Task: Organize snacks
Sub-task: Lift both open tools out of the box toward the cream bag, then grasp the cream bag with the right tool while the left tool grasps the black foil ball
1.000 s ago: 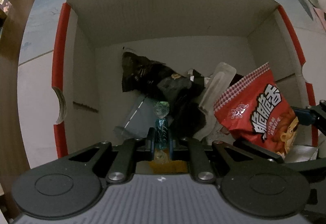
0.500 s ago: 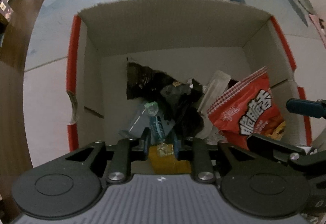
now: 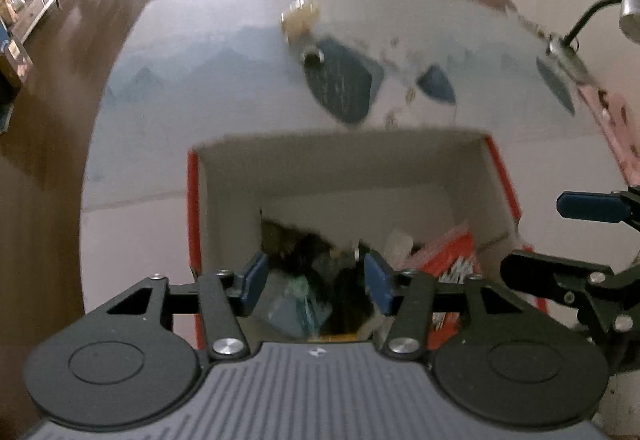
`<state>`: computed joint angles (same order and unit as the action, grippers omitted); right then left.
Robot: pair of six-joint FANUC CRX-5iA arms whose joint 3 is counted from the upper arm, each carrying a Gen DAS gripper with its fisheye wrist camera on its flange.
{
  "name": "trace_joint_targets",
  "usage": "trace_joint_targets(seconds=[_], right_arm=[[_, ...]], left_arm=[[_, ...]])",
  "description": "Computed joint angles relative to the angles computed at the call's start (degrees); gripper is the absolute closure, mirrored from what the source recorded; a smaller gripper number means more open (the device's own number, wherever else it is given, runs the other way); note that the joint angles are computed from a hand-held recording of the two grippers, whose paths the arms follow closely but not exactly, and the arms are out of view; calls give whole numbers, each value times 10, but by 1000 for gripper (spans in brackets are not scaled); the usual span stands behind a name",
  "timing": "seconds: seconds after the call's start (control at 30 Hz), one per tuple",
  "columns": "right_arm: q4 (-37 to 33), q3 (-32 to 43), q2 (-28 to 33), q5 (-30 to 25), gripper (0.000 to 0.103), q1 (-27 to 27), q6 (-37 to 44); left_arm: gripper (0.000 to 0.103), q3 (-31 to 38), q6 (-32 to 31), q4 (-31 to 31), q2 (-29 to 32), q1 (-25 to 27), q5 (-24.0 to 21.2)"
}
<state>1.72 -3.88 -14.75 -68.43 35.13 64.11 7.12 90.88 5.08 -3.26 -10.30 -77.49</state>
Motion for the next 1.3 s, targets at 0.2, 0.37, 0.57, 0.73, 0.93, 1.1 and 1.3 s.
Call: trace_joint_targets(seconds=[0.2,0.37,0.57,0.73,0.93,1.1,1.3], right_arm=[[-15,62,39,7,2,-39,42],[-35,119,83,13,0,-76,74],[-71,204,155,9,0,-125,114],[-89,280,223,-4,0,-152,143],[-108,382,315,-37,0,-175,179],[-112,486,401,-79,0,-183,194],[-124,630,519,-144,4,-194,172]], left_arm=[[32,58,18,-20,25,-1,16],[32,116,33,-45,64,-10,16],[25,186,53,-64,117,-18,21],[25,259,76,-75,179,-22,8],[25,360,86,-87,263,-25,-29],[25,436,87,-95,326,-25,-54],[25,505,107,-98,395,-22,-84]])
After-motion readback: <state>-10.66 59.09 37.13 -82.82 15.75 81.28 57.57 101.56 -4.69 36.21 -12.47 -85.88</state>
